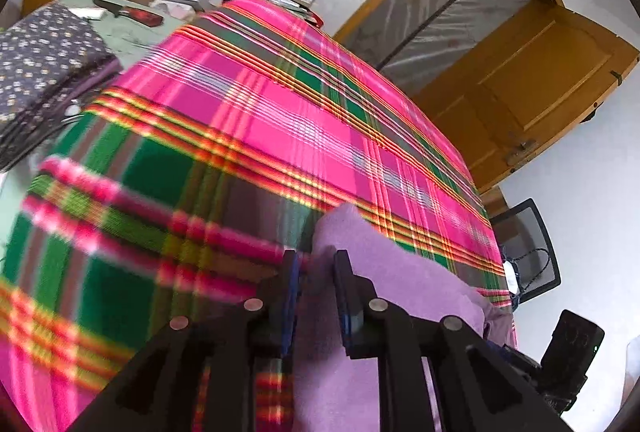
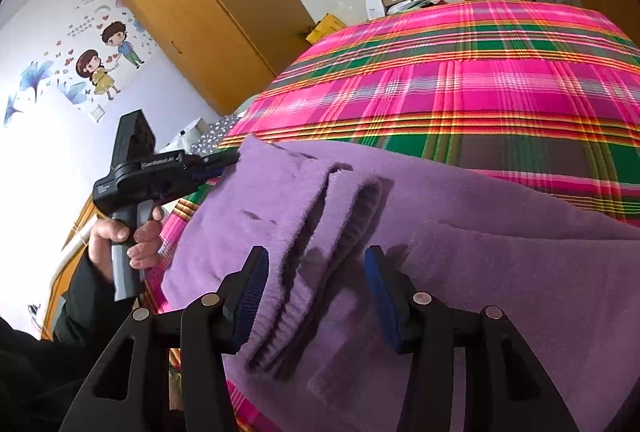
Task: Fold clothes
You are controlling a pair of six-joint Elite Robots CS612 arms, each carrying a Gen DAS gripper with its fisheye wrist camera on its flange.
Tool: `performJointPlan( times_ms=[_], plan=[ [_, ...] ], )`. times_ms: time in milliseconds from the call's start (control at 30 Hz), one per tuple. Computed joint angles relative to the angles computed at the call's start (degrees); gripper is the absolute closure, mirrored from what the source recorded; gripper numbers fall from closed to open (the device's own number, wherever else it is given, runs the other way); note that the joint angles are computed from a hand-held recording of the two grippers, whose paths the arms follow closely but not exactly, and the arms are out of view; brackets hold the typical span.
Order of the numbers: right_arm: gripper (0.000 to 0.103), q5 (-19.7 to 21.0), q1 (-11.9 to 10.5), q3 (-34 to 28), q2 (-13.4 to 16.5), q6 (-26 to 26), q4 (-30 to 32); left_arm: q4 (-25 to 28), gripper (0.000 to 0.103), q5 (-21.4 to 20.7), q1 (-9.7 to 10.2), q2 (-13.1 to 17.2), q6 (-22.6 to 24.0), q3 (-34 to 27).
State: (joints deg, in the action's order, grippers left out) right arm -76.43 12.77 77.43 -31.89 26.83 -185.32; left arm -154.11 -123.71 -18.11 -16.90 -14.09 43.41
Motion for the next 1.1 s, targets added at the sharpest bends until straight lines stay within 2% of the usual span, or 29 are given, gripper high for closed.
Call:
performJointPlan(
  times_ms=[100,333,400,467,500,633,800,933,1100],
  plan=[
    [0.051,0.00,0.05,0.24,-0.07,0.12,-0.37,-4.01,0.078,1.28,0.15,-3.44,0.66,7.09],
    [0.051,0.39,0.25,0.61,-0.30,0.02,0.13,-6.21,0.077,2.65,0.23,-7.83,2.87,16.51],
    [0.051,0.28,0.38,0.80,-0.44,-0.19,0.19,-7.42,0.077,2.65,0.20,-8.31,3.72,17.80],
    [0.051,-0.05,0.52,1.19,-0.64,-0.37,-0.25,-9.20,0.093,3.51,0.13,-8.73,4.96,18.98],
    [0.051,-0.47,0.59,1.59,-0.84,-0.35,-0.78,-9.68,0.095,3.88,0.08,-8.86,5.53,19.33],
    [0.051,-2.41,0.61,3.26,-1.65,0.42,-2.68,-10.52,0.095,4.99,-0.10,-9.14,7.29,20.06],
    [0.051,-6.35,0.27,6.94,-3.25,3.01,-6.41,-11.03,0.094,6.27,-0.30,-10.07,6.67,21.24],
    [0.051,-9.78,-0.30,10.22,-4.59,5.85,-9.18,-14.25,0.094,9.11,-0.71,-11.50,5.44,23.31],
    [0.051,-13.25,-0.90,13.18,-5.57,9.88,-11.18,-16.71,0.094,8.32,-1.99,-12.68,6.71,24.70]
  ],
)
